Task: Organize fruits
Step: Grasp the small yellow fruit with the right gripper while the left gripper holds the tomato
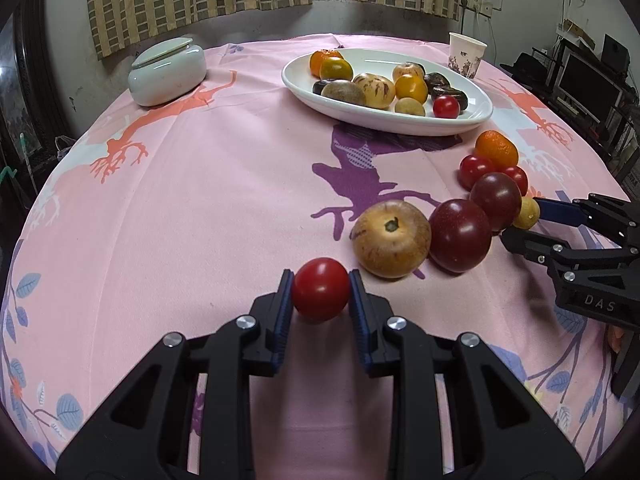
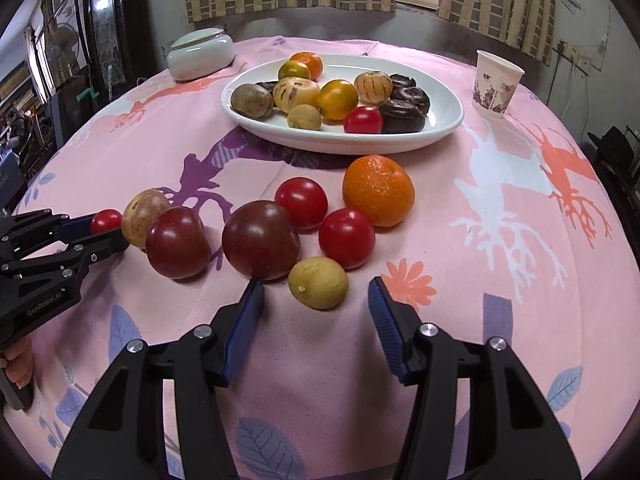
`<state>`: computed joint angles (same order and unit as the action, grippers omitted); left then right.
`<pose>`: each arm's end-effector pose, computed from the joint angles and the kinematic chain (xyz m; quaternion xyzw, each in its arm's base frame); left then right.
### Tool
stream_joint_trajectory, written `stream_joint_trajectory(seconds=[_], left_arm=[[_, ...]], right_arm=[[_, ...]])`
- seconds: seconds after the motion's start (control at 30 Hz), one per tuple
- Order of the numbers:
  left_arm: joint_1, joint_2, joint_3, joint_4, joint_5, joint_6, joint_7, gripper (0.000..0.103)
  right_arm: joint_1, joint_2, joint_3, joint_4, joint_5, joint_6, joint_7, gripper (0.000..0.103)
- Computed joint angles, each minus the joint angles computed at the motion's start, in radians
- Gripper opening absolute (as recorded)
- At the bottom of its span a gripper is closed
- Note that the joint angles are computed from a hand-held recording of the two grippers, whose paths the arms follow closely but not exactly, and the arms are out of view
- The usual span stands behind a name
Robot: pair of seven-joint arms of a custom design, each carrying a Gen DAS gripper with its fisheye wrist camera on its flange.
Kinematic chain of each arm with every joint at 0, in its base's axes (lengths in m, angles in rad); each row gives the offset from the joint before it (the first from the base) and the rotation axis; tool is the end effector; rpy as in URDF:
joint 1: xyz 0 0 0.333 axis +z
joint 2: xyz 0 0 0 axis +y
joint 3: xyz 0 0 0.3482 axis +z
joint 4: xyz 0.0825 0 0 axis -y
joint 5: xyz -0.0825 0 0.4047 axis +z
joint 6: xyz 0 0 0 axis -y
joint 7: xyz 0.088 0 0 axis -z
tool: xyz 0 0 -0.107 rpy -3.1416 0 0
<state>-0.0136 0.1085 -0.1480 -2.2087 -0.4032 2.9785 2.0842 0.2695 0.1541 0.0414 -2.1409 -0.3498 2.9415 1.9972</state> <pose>0.6009 -0.0684 0.4218 -0.5624 0.7567 -0.2655 0.2016 0.5883 0.2115 0.4230 -0.7329 0.5981 -0.2037 0.2525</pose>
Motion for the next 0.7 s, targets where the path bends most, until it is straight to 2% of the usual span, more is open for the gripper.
stream_joint_trajectory(seconds=[0.13,0.27,0.37,0.47,0.7], left_arm=[[-0.001,0.0,0.001,0.0,0.002,0.001,-0.001,0.028],[0.0,0.001,0.0,0.0,0.0,0.0,0.0,0.028],[0.0,0.001,0.001,0.001,0.002,0.0,-0.001,0.028],[-0.001,0.001,0.001,0.001,0.003,0.0,-0.002,0.028],[0.004,-0.002,-0.001,0.003,-0.01,-0.013,0.007,0.027]], right_arm=[[-0.016,0.014,0.016,0.018,0.042,-0.003,-0.057,0.047],[-0.027,0.018,0.033,0.027,0.081,-0.009,-0.121,0.028],[-0.009,0.014,0.013,0.017,0.052,0.007,-0.098,0.028],[-0.027,0.007,0.031,0.004,0.102,0.016,-0.133,0.028],[-0.021,-0.021,0.021,-0.018,0.104,0.011,-0.125,0.028]])
